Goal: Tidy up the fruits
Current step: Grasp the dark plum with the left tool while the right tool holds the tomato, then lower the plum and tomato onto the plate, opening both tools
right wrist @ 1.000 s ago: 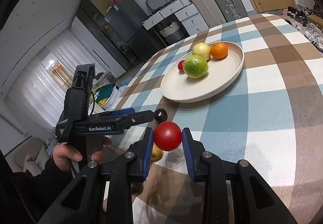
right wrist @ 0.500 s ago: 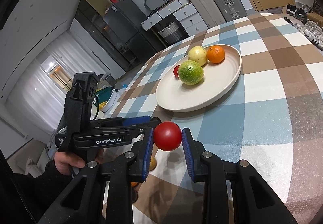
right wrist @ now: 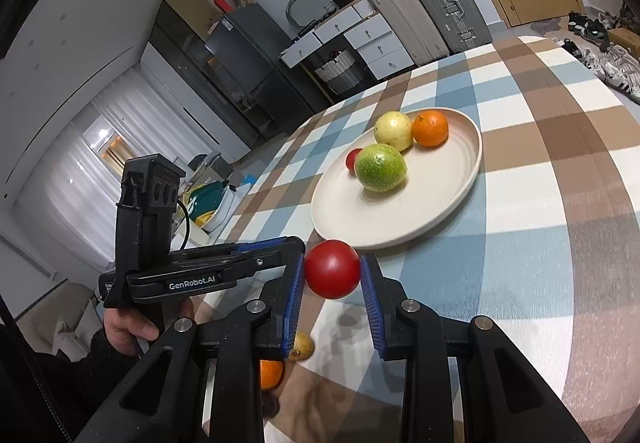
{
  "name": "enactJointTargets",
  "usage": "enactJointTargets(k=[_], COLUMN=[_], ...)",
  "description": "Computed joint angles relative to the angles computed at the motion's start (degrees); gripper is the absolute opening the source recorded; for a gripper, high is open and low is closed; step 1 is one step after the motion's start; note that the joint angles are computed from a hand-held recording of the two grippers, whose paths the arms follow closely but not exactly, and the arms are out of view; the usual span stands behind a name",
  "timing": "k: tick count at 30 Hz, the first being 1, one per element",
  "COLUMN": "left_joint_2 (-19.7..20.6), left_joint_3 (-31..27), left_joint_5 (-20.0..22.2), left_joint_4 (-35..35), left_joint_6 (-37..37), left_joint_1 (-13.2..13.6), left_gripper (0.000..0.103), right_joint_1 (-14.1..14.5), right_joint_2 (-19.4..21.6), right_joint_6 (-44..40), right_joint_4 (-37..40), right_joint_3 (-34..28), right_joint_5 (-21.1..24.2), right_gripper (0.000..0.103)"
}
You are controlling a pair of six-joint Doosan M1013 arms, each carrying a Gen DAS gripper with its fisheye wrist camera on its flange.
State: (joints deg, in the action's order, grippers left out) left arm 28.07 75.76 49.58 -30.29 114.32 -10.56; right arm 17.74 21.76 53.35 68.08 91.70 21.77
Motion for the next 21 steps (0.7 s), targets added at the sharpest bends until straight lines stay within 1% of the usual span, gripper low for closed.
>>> enactJointTargets(k=[4,10,16,21], left_joint_2=[0.12,0.98,2.61,4.81], left_joint_3=[-0.72,-3.26,-6.69,-10.23], left_joint_5=[-0.23,-0.04,0.33,1.71], left_joint_4=[-0.24,-1.08,0.7,2.83], left_joint_6=[-0.44,-0.33,-1.62,-3.49], left_joint_1=[0.25,0.32,-0.21,-0.62], left_gripper=[0.022,0.022,0.022,0.022], right_joint_1=[-0.09,-0.19,-0.61,-1.36], right_joint_2=[0.28,1.34,2.88,4.36], right_joint_6=[0.3,1.29,1.09,2.62], right_joint_4=[-0.35,-2.0,-2.4,-2.66], right_joint_3=[-0.73,-3.23,-6.2,-8.54], right_joint_5=[0.21,0.94,1.75,2.19], right_gripper=[0.029,0.029,0.029,0.029])
